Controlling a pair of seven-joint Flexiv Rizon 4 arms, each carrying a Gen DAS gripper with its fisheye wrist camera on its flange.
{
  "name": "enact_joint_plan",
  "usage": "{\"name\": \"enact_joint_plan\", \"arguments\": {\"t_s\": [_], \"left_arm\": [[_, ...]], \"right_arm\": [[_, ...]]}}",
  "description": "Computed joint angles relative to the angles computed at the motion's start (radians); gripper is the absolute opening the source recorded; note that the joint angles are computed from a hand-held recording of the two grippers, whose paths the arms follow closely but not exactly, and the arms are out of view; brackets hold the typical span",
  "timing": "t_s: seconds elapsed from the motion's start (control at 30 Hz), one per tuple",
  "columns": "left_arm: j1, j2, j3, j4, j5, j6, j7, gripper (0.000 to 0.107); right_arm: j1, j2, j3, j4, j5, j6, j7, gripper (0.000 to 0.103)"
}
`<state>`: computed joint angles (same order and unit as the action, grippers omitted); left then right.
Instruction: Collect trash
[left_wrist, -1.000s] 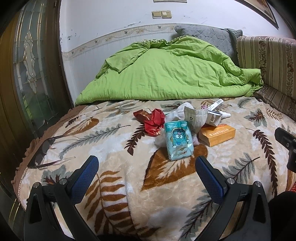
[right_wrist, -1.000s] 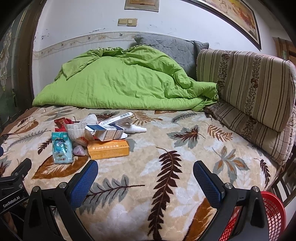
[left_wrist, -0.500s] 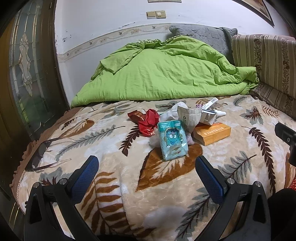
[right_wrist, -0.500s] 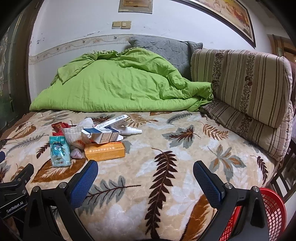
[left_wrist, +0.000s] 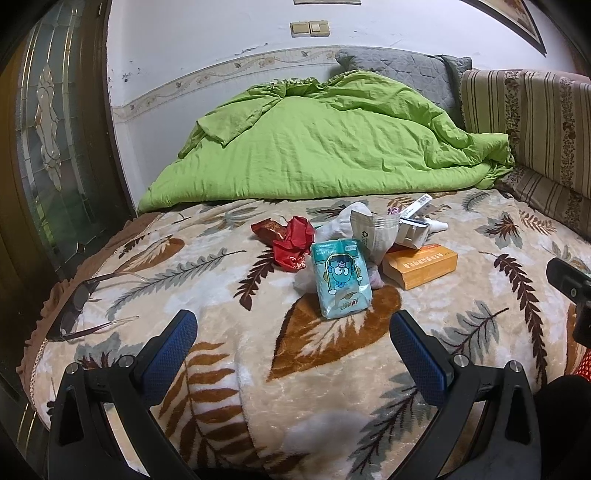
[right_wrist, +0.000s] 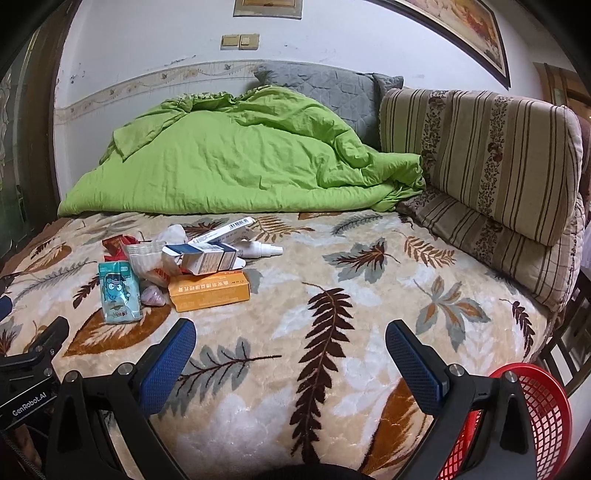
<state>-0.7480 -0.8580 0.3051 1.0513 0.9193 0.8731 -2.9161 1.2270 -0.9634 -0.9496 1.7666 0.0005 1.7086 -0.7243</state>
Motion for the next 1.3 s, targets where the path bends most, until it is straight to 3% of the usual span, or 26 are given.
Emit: {"name": "enact_joint_plan", "arguments": {"t_s": [0.3, 0.53, 0.67, 0.83, 1.03, 1.17, 1.3], "left_arm": [[0.017, 0.009, -0.022, 0.007, -0.035, -0.011, 0.063, 0.103], [0.017, 0.008, -0.019, 0.008, -0.043, -0.010, 0.067, 0.103], [0.027, 0.004, -0.024, 0.008, -0.054, -0.003, 0.074, 0.103], [0.098, 0.013, -0.069, 0.044, -0.152, 0.068, 0.112, 0.103], [0.137, 0.001, -0.067, 0.065, -0.243, 0.154, 0.128, 0.103], [0.169, -0.031, -0.087, 0.024, -0.322, 0.170, 0.219, 0.092], [0.231, -0.084, -0.129, -0.042, -0.441, 0.196, 0.323, 0.082]], "right_arm": [[-0.052, 0.036, 0.071, -0.017, -0.039, -0.011, -0.017, 0.103], [-0.162, 0.099, 0.217, -0.037, -0.070, -0.005, -0.029, 0.103], [-0.189, 0.109, 0.248, -0.041, -0.084, -0.008, -0.018, 0.103], [-0.230, 0.124, 0.300, -0.047, -0.105, 0.005, -0.027, 0.103], [-0.292, 0.138, 0.384, -0.068, -0.130, 0.014, -0.062, 0.102], [-0.318, 0.142, 0.421, -0.080, -0.139, 0.010, -0.081, 0.093], [-0.349, 0.146, 0.460, -0.091, -0.152, 0.000, -0.086, 0.090]]}}
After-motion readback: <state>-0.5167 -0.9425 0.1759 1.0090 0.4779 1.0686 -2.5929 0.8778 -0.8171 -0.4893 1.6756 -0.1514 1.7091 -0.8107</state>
